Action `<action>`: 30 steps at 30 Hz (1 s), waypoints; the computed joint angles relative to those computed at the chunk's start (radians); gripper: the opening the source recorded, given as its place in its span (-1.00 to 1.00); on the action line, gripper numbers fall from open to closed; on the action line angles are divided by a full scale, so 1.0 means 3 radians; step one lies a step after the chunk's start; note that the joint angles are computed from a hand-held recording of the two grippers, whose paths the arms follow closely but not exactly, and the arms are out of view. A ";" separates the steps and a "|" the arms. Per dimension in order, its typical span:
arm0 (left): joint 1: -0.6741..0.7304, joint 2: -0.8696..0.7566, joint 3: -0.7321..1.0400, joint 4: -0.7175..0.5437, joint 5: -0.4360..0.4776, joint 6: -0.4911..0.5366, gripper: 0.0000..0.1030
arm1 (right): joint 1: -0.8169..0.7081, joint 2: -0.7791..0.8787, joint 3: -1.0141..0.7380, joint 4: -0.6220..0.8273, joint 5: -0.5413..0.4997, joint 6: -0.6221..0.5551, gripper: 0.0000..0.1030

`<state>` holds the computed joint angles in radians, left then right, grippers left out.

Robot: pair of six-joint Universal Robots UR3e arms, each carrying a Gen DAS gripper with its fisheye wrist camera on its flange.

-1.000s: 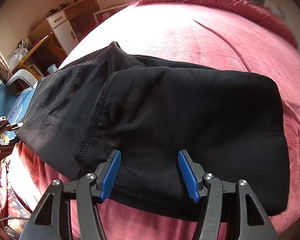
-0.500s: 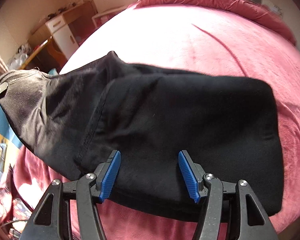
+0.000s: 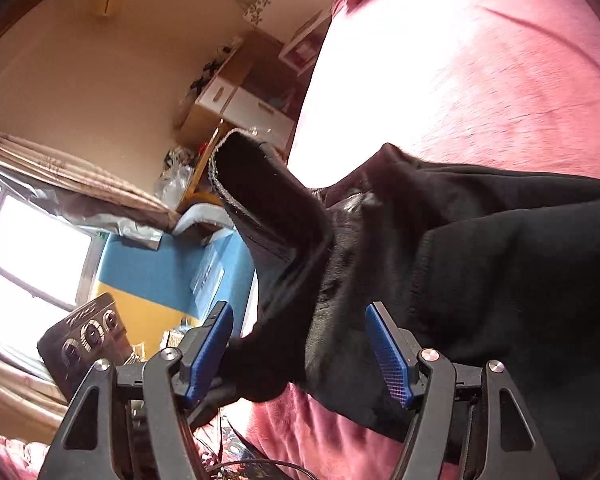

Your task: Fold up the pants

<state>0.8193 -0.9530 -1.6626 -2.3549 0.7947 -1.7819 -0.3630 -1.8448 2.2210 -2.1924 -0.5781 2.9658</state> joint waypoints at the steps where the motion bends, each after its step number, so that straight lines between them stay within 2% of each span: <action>1: -0.0003 0.0005 -0.0003 0.0011 0.0011 0.0012 -0.75 | 0.0141 0.0196 -0.0097 -0.0217 -0.0105 0.0155 0.35; 4: -0.0105 0.0045 -0.0041 0.0207 0.0023 -0.0064 -0.75 | 0.0493 0.0693 -0.0431 -0.0493 -0.0378 0.0372 0.31; 5: -0.0176 0.0068 -0.0070 0.0331 0.0030 -0.0141 -0.75 | 0.0599 0.0828 -0.0556 -0.0503 -0.0452 0.0387 0.14; 6: -0.0215 0.0094 -0.0097 0.0428 0.0039 -0.0178 -0.75 | 0.0701 0.0932 -0.0660 -0.0471 -0.0509 0.0347 -0.22; 7: -0.0260 0.0114 -0.0128 0.0533 0.0061 -0.0225 -0.74 | 0.0834 0.1054 -0.0812 -0.0461 -0.0653 0.0360 -0.41; 9: -0.0300 0.0178 -0.0209 0.0735 0.0121 -0.0303 -0.74 | 0.1045 0.1177 -0.1020 -0.0471 -0.0915 0.0374 -0.61; 10: -0.0343 0.0187 -0.0227 0.0841 0.0147 -0.0388 -0.73 | 0.1099 0.1192 -0.1053 -0.0514 -0.0965 0.0384 -0.65; 12: -0.0138 0.0142 -0.0040 0.0429 0.0122 -0.0097 -0.62 | 0.1099 0.1166 -0.1049 -0.0563 -0.0939 0.0422 -0.69; 16: 0.0609 -0.0501 0.0937 -0.1363 0.0094 0.1088 -0.44 | 0.0997 0.0971 -0.0948 -0.0574 -0.0851 0.0517 -0.70; 17: 0.0827 -0.0685 0.1144 -0.1707 0.0137 0.1320 -0.43 | 0.0988 0.0936 -0.0956 -0.0559 -0.0834 0.0526 -0.70; 18: 0.0967 -0.0845 0.1305 -0.1908 0.0132 0.1412 -0.40 | 0.1008 0.0932 -0.1026 -0.0531 -0.0842 0.0559 -0.71; 20: 0.1104 -0.1128 0.1490 -0.1899 0.0028 0.1254 -0.38 | 0.0987 0.0792 -0.1082 -0.0371 -0.0827 0.0549 -0.71; 25: 0.1055 -0.1330 0.1272 -0.0786 -0.0234 0.0207 -0.38 | 0.0800 0.0306 -0.1002 -0.0167 -0.0656 0.0526 -0.71; 27: 0.0951 -0.1316 0.1139 -0.0397 -0.0271 -0.0096 -0.38 | 0.0647 0.0067 -0.0963 -0.0047 -0.0535 0.0509 -0.71; 28: 0.0882 -0.1313 0.1085 -0.0263 -0.0292 -0.0196 -0.38 | 0.0524 -0.0111 -0.0917 0.0079 -0.0426 0.0458 -0.71; 29: 0.0817 -0.1264 0.1022 -0.0190 -0.0286 -0.0266 -0.38 | 0.0261 -0.0314 -0.0937 0.0484 -0.0270 0.0185 -0.71; 30: 0.0612 -0.1119 0.0822 0.0057 -0.0359 -0.0493 -0.38 | 0.0113 -0.0499 -0.0901 0.0695 -0.0203 0.0072 -0.71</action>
<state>1.0031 -1.2887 -1.4160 -2.3378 0.6869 -1.9298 -0.3290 -1.9943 1.9509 -1.9840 -0.6391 2.9874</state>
